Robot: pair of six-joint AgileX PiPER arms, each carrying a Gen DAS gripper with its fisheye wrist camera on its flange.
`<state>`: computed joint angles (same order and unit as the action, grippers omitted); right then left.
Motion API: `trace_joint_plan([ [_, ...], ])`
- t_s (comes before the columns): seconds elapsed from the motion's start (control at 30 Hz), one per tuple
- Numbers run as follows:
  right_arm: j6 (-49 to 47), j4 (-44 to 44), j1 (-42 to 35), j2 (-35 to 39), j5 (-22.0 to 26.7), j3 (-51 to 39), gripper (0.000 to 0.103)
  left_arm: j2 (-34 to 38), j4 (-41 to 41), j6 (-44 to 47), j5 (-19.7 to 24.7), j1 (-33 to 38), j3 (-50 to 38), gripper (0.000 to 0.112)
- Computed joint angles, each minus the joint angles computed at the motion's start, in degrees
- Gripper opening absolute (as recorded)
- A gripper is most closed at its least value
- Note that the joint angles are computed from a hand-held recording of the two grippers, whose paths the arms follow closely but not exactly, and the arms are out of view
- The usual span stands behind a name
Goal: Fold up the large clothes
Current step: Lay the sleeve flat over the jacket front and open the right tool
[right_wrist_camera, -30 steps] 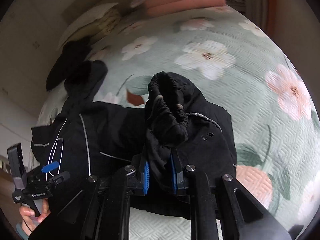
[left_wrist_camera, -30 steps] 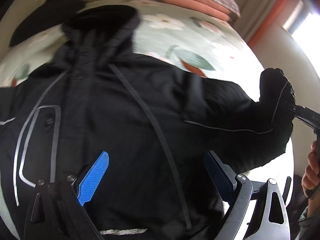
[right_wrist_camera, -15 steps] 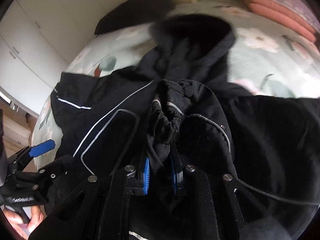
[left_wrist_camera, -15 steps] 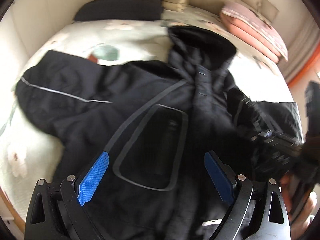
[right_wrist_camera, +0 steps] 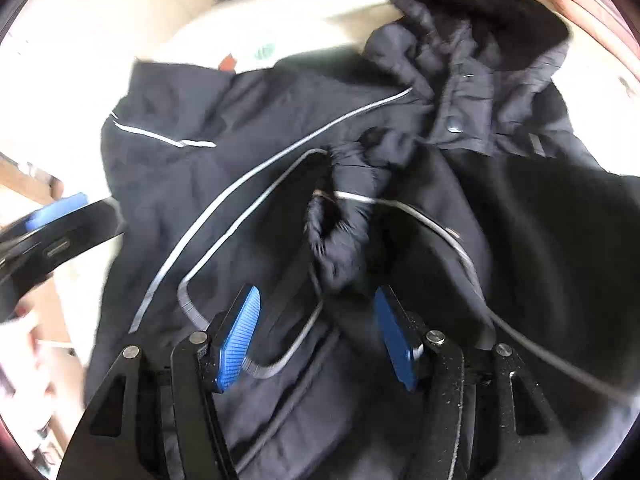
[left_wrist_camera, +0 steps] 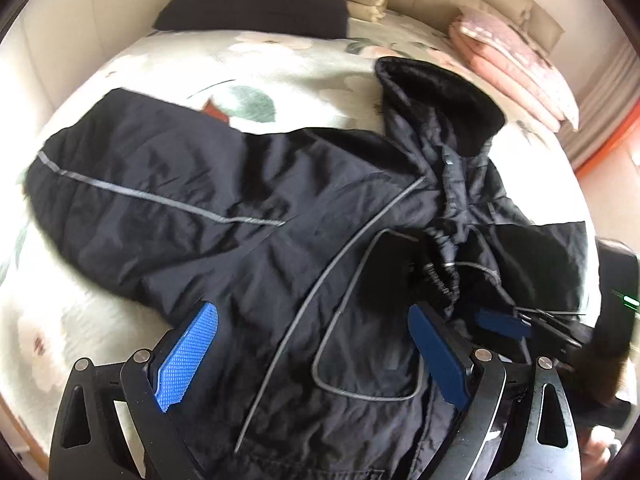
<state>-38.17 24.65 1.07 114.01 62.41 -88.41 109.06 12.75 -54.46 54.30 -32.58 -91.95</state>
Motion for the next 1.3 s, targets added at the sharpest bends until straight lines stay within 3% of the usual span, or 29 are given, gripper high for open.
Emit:
trace_joint_plan([
  [0.1, -1.91, 0.20, -6.19, -6.91, 0.83, 2.33, 0.062, 2.82, -5.82, 6.81, -1.99, 0.96, -3.88, 0.097],
  [0.23, 1.71, -5.43, -13.22, -10.90, -3.01, 1.00, 0.062, 10.21, -17.46, 17.21, -5.28, 1.99, -12.09, 0.096],
  [0.3, 4.88, -8.82, -15.78, -9.48, -4.97, -1.73, 0.060, 15.14, -21.80, 19.93, -4.51, 2.32, -17.49, 0.086],
  [0.33, 5.07, -9.55, -17.97, -7.94, -4.31, -3.59, 0.057, 18.30, -24.02, 21.07, -3.23, 2.54, -21.13, 0.075],
  [0.37, 6.23, -10.32, -18.87, -5.96, -3.63, -5.78, 0.053, 20.76, -25.94, 21.89, -2.02, 2.78, -23.93, 0.067],
  [0.4, 6.45, -10.31, -19.93, -3.77, -2.98, -8.12, 0.043, 22.91, -28.19, 22.91, -1.30, 3.08, -26.14, 0.065],
  [0.5, 8.64, -11.13, -21.01, 0.83, -3.64, -9.72, 0.041, 28.37, -29.98, 23.79, 1.32, 3.09, -32.51, 0.052],
  [0.57, 9.92, -11.31, -20.86, 3.38, -3.37, -10.23, 0.040, 31.52, -28.80, 23.32, 4.18, 2.90, -36.99, 0.026],
  [0.6, 10.12, -11.72, -20.96, 4.12, -3.24, -10.64, 0.040, 32.10, -28.51, 23.33, 4.61, 2.91, -37.71, 0.023],
  [0.73, 10.04, -10.43, -21.09, 3.78, -3.13, -9.93, 0.040, 27.50, -29.00, 25.62, -0.22, 3.23, -31.17, 0.020],
  [0.97, 9.99, -8.34, -21.03, 1.29, 2.27, -12.37, 0.040, 14.03, -25.99, 27.31, -7.60, 6.72, -18.82, 0.019],
  [1.1, 10.56, -7.86, -19.24, 1.56, 1.94, -12.61, 0.041, 7.53, -21.43, 26.73, -9.02, 10.17, -10.51, 0.019],
  [1.3, 15.76, -11.47, -14.57, 7.97, -0.84, -13.78, 0.041, 8.24, -24.32, 30.90, -11.53, 15.25, -0.28, 0.022],
])
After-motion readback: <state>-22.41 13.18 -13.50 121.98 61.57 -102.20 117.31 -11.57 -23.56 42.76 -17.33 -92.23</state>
